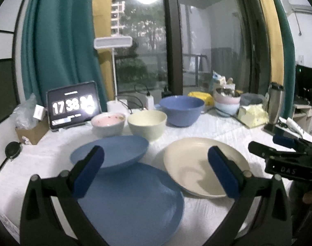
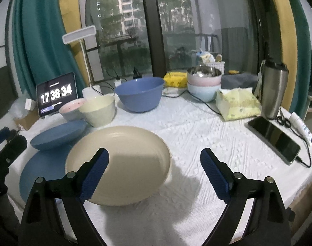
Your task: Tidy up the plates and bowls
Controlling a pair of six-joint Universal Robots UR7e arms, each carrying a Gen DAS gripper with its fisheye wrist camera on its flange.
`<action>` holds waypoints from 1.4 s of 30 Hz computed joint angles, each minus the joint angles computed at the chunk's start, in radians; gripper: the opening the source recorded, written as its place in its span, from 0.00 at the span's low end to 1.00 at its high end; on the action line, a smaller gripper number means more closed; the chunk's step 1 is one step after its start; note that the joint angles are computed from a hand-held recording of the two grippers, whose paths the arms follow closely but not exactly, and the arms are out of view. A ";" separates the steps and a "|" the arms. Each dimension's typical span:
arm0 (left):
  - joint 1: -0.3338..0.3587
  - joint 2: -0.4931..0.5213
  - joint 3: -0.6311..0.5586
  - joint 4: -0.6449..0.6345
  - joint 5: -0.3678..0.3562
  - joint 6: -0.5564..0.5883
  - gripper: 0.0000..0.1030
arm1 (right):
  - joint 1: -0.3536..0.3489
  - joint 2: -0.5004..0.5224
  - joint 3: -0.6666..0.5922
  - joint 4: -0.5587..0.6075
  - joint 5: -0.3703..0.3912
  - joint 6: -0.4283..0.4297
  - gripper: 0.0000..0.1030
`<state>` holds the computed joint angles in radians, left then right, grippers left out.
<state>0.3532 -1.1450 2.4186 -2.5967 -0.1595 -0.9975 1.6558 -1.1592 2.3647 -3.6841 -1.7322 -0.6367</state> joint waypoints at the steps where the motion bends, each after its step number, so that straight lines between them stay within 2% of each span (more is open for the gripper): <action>1: 0.008 0.015 -0.004 -0.040 -0.006 0.035 0.99 | -0.006 0.005 -0.005 0.007 0.001 0.000 0.89; 3: 0.029 0.050 -0.020 -0.109 -0.021 0.096 0.98 | -0.018 0.013 -0.014 0.024 0.005 0.001 0.87; 7: 0.060 0.089 -0.050 -0.135 -0.055 0.134 0.98 | -0.039 0.026 -0.030 0.059 0.014 -0.003 0.84; 15: 0.125 0.130 -0.115 -0.106 -0.149 0.145 0.74 | -0.067 0.044 -0.064 0.132 0.037 0.000 0.77; 24: 0.186 0.123 -0.164 0.030 -0.242 0.055 0.51 | -0.087 0.048 -0.091 0.203 0.025 0.029 0.62; 30: 0.212 0.127 -0.183 0.060 -0.292 0.026 0.46 | -0.089 0.047 -0.097 0.229 0.021 0.033 0.52; 35: 0.216 0.133 -0.183 0.020 -0.310 0.064 0.37 | -0.090 0.044 -0.101 0.268 0.018 0.030 0.44; 38: 0.218 0.135 -0.184 0.008 -0.321 0.072 0.36 | -0.087 0.045 -0.099 0.284 0.013 0.020 0.30; 42: 0.216 0.130 -0.179 -0.007 -0.321 0.072 0.35 | -0.085 0.050 -0.095 0.258 0.004 0.019 0.25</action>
